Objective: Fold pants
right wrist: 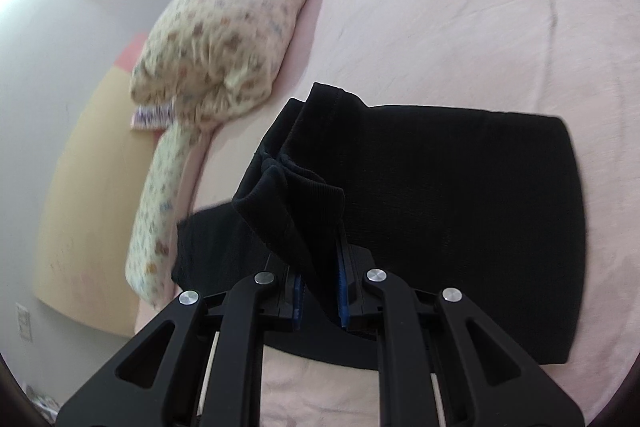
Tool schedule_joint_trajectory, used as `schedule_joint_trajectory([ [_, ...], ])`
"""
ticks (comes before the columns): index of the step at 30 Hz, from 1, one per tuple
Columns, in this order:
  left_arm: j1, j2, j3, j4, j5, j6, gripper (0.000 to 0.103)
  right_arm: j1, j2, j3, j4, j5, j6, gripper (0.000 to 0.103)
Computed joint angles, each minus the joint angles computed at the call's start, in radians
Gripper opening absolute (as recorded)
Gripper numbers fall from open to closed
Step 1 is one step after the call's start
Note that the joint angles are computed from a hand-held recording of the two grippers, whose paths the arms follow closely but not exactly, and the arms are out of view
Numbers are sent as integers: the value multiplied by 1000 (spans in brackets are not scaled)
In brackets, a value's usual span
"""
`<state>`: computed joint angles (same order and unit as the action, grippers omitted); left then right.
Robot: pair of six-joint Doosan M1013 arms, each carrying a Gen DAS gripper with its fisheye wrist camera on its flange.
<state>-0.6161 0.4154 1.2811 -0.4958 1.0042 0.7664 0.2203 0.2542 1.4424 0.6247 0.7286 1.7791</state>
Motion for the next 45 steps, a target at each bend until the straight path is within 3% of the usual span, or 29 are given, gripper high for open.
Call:
schedule_joint_trajectory([
  [11,8,-19,34,-23,-15,18,101,81,94,-84,-78,109,77,14],
  [27,26,-47,82,-71,-58,56,101,150,174,-183,-145,151,133,14],
  [33,26,-46,73,-56,-40,57,101,223,229,-271,-428,290,77,14],
  [34,27,-46,72,-53,-36,60,101,234,232,-278,-471,295,69,17],
  [35,27,-46,69,-50,-33,62,101,247,234,-287,-518,301,56,29],
  [37,29,-46,67,-46,-28,67,101,263,234,-290,-544,301,-1,43],
  [41,34,-48,68,-44,-29,51,101,301,216,-271,-614,288,-122,51],
  [45,35,-52,67,-26,-40,49,101,289,157,-200,-518,198,-164,52],
])
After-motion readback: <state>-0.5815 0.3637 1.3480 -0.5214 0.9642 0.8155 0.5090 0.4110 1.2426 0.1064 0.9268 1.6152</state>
